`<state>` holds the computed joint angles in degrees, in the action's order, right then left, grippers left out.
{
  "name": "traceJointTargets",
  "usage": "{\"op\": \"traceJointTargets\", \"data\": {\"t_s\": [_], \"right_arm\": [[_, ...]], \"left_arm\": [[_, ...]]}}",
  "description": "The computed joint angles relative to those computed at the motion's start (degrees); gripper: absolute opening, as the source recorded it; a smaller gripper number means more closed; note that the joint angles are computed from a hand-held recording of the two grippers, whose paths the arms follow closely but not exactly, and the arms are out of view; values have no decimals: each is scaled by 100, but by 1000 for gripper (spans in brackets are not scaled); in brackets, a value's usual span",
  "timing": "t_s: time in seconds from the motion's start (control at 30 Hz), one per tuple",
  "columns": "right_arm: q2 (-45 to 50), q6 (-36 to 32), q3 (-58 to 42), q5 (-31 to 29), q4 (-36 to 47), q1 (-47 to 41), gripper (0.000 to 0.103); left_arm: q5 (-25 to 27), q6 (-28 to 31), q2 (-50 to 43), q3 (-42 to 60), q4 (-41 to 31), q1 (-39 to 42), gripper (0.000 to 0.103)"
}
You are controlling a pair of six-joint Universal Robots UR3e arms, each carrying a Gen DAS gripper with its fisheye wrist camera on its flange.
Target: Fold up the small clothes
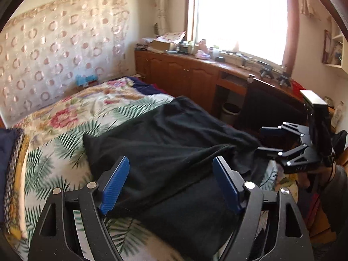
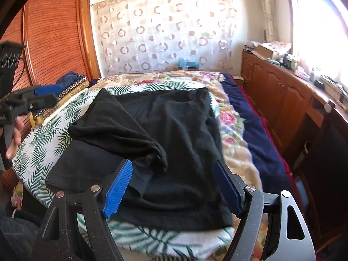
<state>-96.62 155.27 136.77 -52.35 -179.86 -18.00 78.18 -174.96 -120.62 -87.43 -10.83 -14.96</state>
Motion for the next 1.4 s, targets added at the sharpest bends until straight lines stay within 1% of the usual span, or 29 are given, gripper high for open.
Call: {"op": "traceJointTargets", "data": {"t_s": [0.1,0.27,0.37,0.47,0.6,0.73,0.93,0.97,1.03,1.07,1.1,1.2,1.3,1.37,1.4], "right_arm": [[663,48,-606,-299,-50,534,79],[1686,-76,-1832,-962,402,1270,79],[2136,-168,-2463,-1342,715,1581,69],[2298,-268,-2808,-1388,955,1655,62],[2451,-274,-3155,-1362,1230,1670,60],[2464,-359,-3211,-1336,1350,1651,59],[2436,-385,-3237,-1281,1516,1685,46],[2427,-365,-3235,-1283,1501,1693,42],[2404,-300,-3212,-1212,1477,1676,29],[2391,-283,-3184,-1150,1459,1657,20],[2377,-284,-3155,-1096,1451,1641,16],[2304,-235,-2947,-948,1267,1559,11],[2165,-129,-2675,-778,1072,1455,10],[2112,-72,-2530,-709,920,1418,10],[2097,-55,-2468,-700,859,1412,10]], "left_arm": [[13,-44,22,-370,172,291,80],[114,-27,-136,-624,338,628,80],[81,6,-181,-805,468,780,80],[83,40,-266,-814,470,860,80],[74,76,-452,-636,337,944,80],[0,93,-572,-473,199,1010,80],[-48,178,-683,-308,1,1057,80],[-58,188,-696,-288,-35,1064,80],[-94,198,-709,-286,-64,1080,80],[-115,208,-716,-293,-68,1090,80],[-134,219,-723,-303,-70,1096,80],[-259,272,-727,-333,-143,1122,80],[-388,369,-738,-290,-320,1126,79],[-461,437,-762,-281,-348,1127,70],[-508,467,-780,-265,-380,1134,67]]}}
